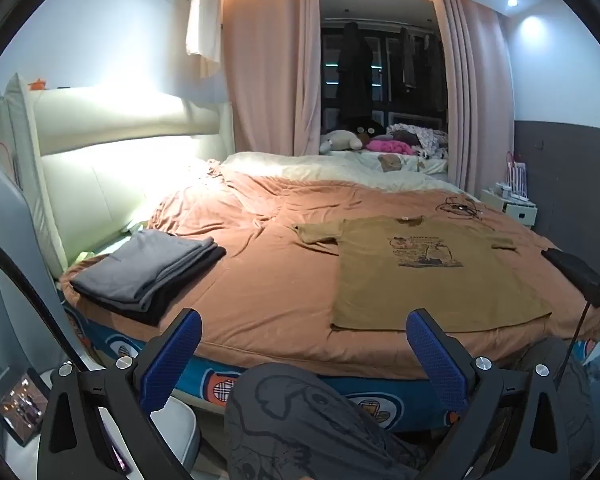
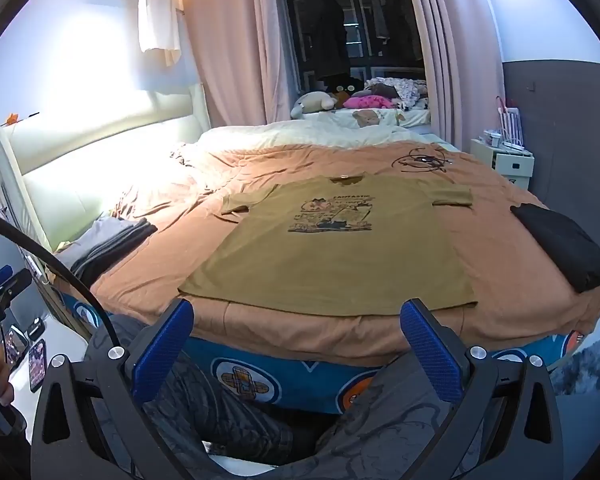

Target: Fold small clothes

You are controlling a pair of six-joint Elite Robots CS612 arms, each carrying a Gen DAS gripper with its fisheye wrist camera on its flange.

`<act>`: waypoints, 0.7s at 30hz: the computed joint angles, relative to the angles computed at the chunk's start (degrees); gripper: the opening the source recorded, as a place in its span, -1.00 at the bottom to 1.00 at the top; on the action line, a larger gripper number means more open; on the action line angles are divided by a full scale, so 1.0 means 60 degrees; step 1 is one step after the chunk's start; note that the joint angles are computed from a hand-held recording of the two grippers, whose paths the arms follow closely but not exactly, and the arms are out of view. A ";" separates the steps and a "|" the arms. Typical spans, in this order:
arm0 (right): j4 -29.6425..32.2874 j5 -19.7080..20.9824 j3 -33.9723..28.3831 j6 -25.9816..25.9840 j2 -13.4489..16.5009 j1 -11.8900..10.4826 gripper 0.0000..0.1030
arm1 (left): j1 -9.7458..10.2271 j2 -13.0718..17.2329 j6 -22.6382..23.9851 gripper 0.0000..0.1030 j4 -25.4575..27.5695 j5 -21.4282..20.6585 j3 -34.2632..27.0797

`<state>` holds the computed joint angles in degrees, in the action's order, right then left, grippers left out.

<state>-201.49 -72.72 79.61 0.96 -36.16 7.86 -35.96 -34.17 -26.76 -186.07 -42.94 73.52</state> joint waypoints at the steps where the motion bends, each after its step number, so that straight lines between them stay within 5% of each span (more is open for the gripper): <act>1: -0.0052 0.0025 -0.0010 0.0027 0.0017 -0.0002 1.00 | 0.0008 -0.0018 -0.0017 0.99 -0.0050 -0.0056 0.0038; 21: 0.0182 -0.0229 -0.0025 0.0092 -0.0018 0.0058 1.00 | -0.0004 0.0011 0.0285 0.99 -0.0043 -0.0215 -0.0083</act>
<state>-200.40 -74.09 79.46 1.51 -36.27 8.21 -35.99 -34.11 -25.04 -186.33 -44.23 73.02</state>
